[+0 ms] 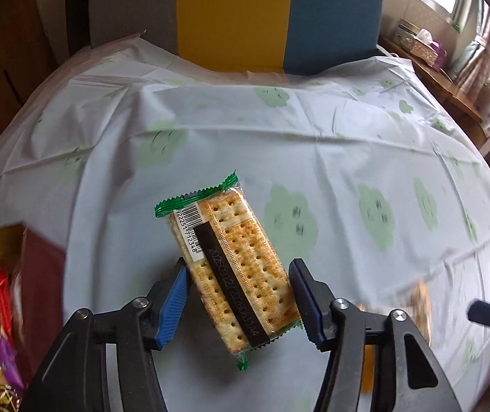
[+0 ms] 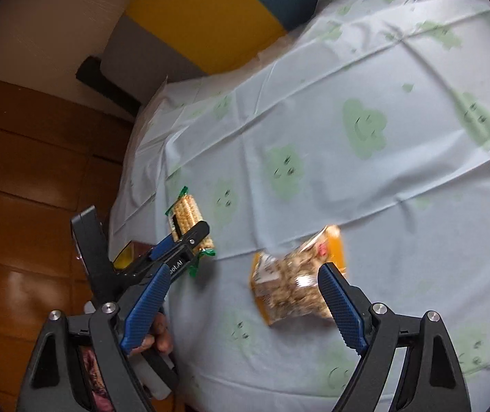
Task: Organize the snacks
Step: 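Lift the peanut bag off the table with the right tool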
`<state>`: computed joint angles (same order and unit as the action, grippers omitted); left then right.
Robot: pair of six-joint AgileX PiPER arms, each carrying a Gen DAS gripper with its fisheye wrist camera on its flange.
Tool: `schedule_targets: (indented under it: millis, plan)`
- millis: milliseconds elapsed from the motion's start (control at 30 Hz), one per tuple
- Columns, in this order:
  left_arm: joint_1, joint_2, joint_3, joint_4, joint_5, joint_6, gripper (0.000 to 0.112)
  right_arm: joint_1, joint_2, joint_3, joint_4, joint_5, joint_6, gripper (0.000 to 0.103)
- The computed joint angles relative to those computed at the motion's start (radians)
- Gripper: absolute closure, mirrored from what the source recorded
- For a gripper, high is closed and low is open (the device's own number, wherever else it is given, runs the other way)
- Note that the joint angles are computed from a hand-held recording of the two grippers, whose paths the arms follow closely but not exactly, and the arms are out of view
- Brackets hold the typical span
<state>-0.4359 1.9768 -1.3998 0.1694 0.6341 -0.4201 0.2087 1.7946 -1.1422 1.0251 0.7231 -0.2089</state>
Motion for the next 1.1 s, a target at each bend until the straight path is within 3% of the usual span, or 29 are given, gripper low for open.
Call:
schedule_targets:
  millis: [200,333,467,567,700,833,933,1033,1100]
  plan:
    - [-0.042,-0.211,0.314,0.059,-0.123,-0.020,0.053,0.068,0.112,-0.102,-0.069,0.131,0.047,0.015]
    - [-0.097,-0.300,0.460,0.117,-0.170,-0.048,0.053,0.096,0.136,-0.107,-0.074,0.120,0.069,0.009]
    - [-0.119,-0.312,0.540,0.145,-0.223,-0.081,0.053,0.090,0.144,-0.101,-0.060,0.096,0.079,0.005]
    - [-0.083,-0.324,0.579,0.069,-0.291,-0.017,0.053,0.098,0.114,-0.095,-0.139,0.027,0.153,0.003]
    - [-0.080,-0.340,0.614,0.085,-0.342,-0.021,0.053,0.118,0.145,-0.146,-0.186,0.123,0.160,0.003]
    - [-0.051,-0.340,0.627,-0.033,-0.376,0.097,0.053,0.144,0.150,-0.130,-0.286,0.062,0.304,0.003]
    - [-0.046,-0.350,0.654,-0.038,-0.417,0.096,0.053,0.110,0.137,-0.090,-0.289,-0.021,0.345,0.003]
    - [-0.042,-0.357,0.676,-0.059,-0.448,0.113,0.053,0.113,0.116,-0.109,-0.416,-0.122,0.468,0.003]
    - [-0.042,-0.359,0.683,-0.060,-0.458,0.114,0.053,0.114,0.138,-0.156,-0.431,-0.135,0.479,0.003]
